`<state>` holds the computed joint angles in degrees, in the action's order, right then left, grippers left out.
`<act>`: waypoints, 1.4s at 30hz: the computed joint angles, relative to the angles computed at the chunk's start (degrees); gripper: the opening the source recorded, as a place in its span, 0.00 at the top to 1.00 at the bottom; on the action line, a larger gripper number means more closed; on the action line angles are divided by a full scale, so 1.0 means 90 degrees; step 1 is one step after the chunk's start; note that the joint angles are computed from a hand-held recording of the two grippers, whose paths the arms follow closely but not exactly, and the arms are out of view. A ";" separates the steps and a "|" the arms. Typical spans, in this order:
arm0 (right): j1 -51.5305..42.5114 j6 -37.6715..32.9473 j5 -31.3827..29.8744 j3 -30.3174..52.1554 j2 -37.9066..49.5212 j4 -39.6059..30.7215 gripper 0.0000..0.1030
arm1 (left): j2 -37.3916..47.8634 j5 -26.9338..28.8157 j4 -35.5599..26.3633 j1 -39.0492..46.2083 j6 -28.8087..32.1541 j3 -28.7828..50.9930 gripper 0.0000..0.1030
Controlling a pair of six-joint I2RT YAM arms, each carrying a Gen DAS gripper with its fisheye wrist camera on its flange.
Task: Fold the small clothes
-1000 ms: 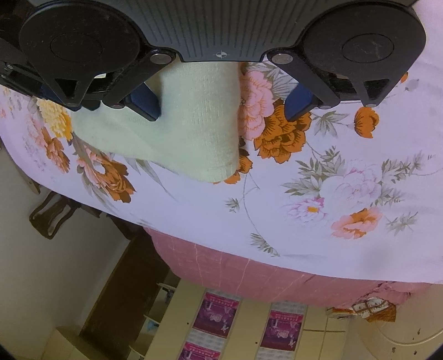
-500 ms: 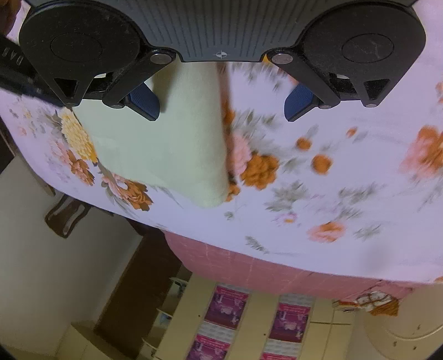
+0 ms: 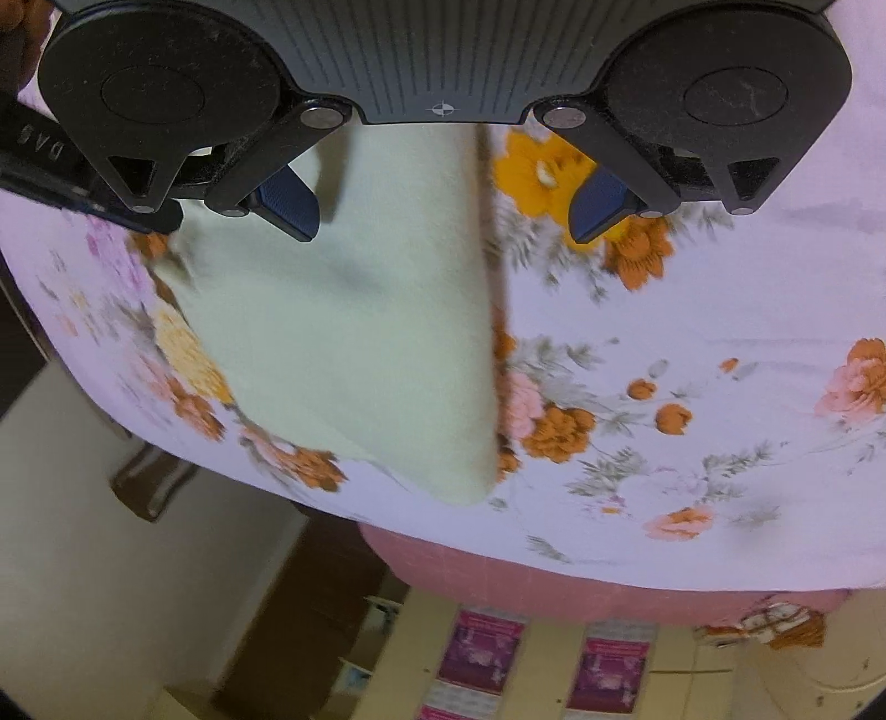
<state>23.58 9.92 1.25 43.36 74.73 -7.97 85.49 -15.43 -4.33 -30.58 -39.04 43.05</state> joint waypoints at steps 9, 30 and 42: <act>0.0291 0.0102 0.0185 -0.0725 -0.1074 -0.0952 0.78 | -0.0418 -0.0537 -0.0238 -0.0900 -0.0114 -0.0469 0.07; -0.0052 0.0386 -0.0260 -0.0813 -0.1820 -0.1464 0.71 | -0.0659 -0.0610 -0.0881 -0.0899 -0.0349 -0.0042 0.07; 0.0373 -0.0209 0.0507 -0.1087 -0.1751 -0.1153 0.97 | -0.0523 -0.0590 -0.0788 -0.0694 -0.0306 -0.0080 0.07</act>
<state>26.94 8.04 5.81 33.57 58.97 -18.35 80.78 -20.74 -11.41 -36.82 -41.79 42.32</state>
